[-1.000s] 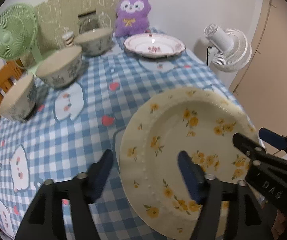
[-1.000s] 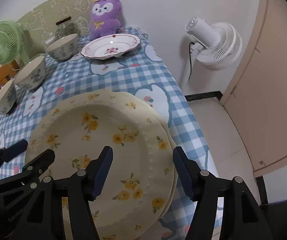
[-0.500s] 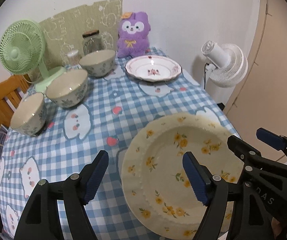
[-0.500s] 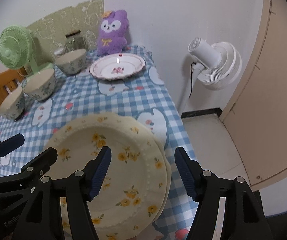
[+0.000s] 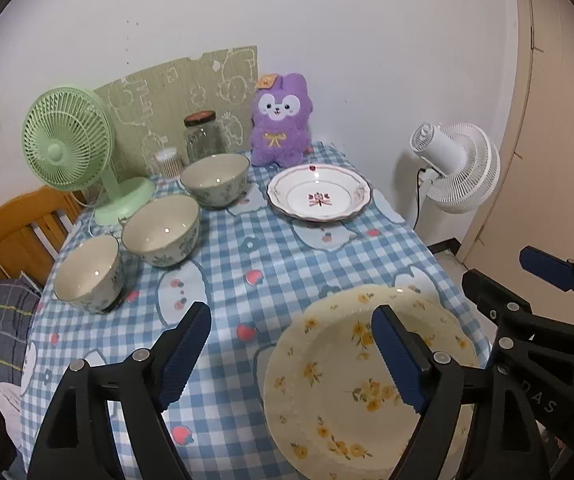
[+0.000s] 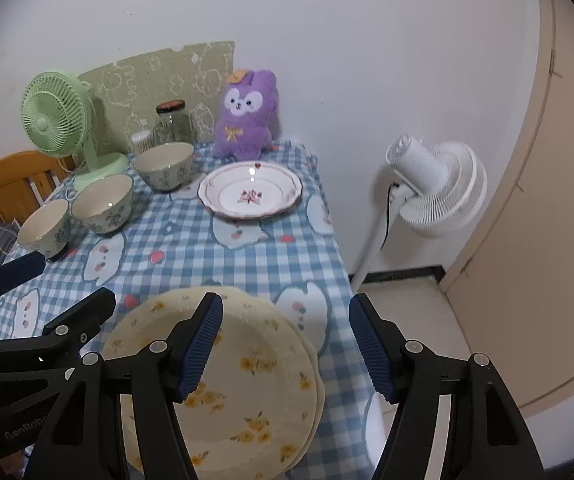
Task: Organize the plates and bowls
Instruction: 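Move both tools toward the white plate with red pattern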
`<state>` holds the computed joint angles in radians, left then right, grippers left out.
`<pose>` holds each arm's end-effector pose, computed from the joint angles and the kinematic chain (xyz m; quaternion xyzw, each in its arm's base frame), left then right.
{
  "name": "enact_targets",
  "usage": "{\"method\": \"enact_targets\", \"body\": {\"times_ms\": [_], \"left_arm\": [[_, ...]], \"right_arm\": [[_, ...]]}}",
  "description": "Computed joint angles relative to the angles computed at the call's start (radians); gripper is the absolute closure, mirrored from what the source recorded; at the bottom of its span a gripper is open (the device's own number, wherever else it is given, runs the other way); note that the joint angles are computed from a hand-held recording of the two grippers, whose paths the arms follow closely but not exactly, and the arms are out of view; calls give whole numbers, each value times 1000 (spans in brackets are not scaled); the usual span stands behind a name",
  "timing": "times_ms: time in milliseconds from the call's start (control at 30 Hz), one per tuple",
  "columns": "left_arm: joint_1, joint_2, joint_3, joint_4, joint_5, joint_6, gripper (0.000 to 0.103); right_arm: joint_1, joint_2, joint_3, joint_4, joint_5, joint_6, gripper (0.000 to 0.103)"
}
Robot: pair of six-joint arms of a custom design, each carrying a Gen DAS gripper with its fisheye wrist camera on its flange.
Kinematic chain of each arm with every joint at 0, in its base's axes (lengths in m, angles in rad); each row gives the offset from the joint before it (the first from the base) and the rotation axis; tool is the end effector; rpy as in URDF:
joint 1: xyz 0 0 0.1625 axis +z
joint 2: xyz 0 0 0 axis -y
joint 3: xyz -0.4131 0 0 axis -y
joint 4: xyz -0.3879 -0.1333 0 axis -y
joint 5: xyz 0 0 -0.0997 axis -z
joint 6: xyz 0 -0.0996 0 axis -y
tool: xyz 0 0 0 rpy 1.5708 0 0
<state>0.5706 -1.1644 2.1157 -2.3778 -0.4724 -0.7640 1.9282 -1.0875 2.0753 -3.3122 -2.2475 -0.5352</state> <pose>-0.2846 -0.4465 0.1670 0.1376 0.8404 -0.3629 0.3784 0.2523 -0.4730 0.2161 0.2684 -0.8439 0.3183 0.3382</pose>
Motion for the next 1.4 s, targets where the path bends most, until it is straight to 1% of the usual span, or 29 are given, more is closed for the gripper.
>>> {"method": "enact_targets", "body": {"times_ms": [67,300,467,633,767,867,1033,1133,1267,1400], "left_arm": [[1,1,-6,-9,6,9,16],[9,6,-28,-54,45,48,14],[14,16,-46,-109,77,101,13],[26,39,-81,-186,96,183,12],[43,55,-109,-235,92,229,11],[56,71,-132,-253,105,253,11],[80,86,-171,-245,115,262,11],[92,91,-189,-220,122,251,11],[106,92,-207,-186,121,240,11],[119,99,-224,-179,116,242,11]], "right_arm": [[7,13,-12,-27,-10,-19,34],[14,23,-51,-36,28,-39,34],[10,15,-83,-6,74,-10,34],[18,49,-133,-41,73,-56,34],[10,66,-161,-50,101,-76,34],[7,80,-190,-37,110,-76,34],[7,98,-228,3,126,-82,34],[6,112,-250,26,129,-82,34],[0,118,-272,78,146,-51,34],[1,140,-291,69,139,-56,34]]}}
